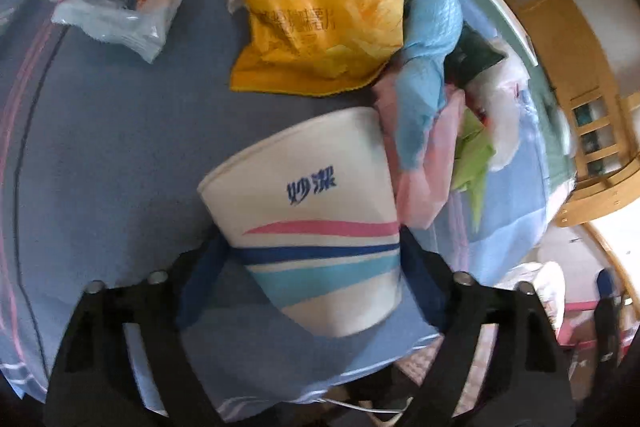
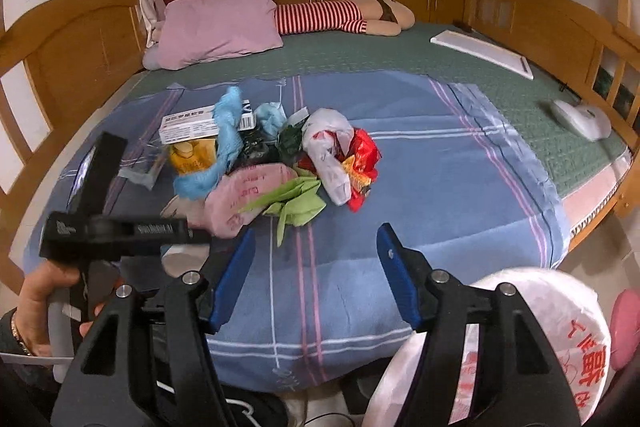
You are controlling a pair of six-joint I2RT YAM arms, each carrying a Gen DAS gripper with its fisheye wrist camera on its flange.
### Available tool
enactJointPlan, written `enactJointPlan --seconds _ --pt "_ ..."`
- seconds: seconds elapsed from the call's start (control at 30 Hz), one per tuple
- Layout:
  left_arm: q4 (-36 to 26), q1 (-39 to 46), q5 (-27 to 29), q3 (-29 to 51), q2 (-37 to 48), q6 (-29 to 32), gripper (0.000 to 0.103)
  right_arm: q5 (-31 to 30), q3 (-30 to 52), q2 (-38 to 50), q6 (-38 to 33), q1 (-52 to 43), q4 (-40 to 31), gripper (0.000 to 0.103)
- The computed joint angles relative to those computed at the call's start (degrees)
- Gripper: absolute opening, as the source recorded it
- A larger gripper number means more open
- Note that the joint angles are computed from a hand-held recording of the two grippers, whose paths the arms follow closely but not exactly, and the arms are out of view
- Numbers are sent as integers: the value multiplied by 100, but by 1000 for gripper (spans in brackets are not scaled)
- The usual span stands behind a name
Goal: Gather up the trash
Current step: 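Grasp the white paper cup with the left tool and lift it, then grasp the blue cloth with the right tool while the left tool holds the cup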
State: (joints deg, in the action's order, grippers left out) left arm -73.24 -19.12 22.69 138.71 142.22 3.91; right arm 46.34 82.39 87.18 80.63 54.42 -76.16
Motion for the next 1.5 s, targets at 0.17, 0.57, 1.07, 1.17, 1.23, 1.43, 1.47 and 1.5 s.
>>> enactJointPlan --seconds 0.17,0.57,1.07,1.17,1.23,1.43,1.47,1.5 --pt "637 290 143 -931 -666 -182 73 -218 -209 63 -861 -298 964 64" --pt "1653 1284 -624 -1412 -1656 -1236 73 -1357 79 1404 -2384 -1363 3653 64" --pt "1850 1256 -780 -1685 -1777 -1139 74 -1339 2795 3595 -2905 -1722 2145 10" --pt "1972 1293 -784 -1870 -1938 -1108 74 -1447 2395 3236 -2901 -1580 2491 9" --pt "2020 1335 -757 -1930 -1997 -1123 74 -1447 2169 2979 -2912 -1383 2673 9" --pt "2043 1476 -686 -1981 -2057 -1240 74 -1571 1747 2502 -3026 -844 3062 9" --pt "2039 1497 -678 -1969 -2052 -1253 74 -1640 1707 2476 -3032 -774 3083 9" --pt "2020 1526 -665 -1929 -2028 -1271 74 -1760 1709 2492 -3079 -726 3069 9"
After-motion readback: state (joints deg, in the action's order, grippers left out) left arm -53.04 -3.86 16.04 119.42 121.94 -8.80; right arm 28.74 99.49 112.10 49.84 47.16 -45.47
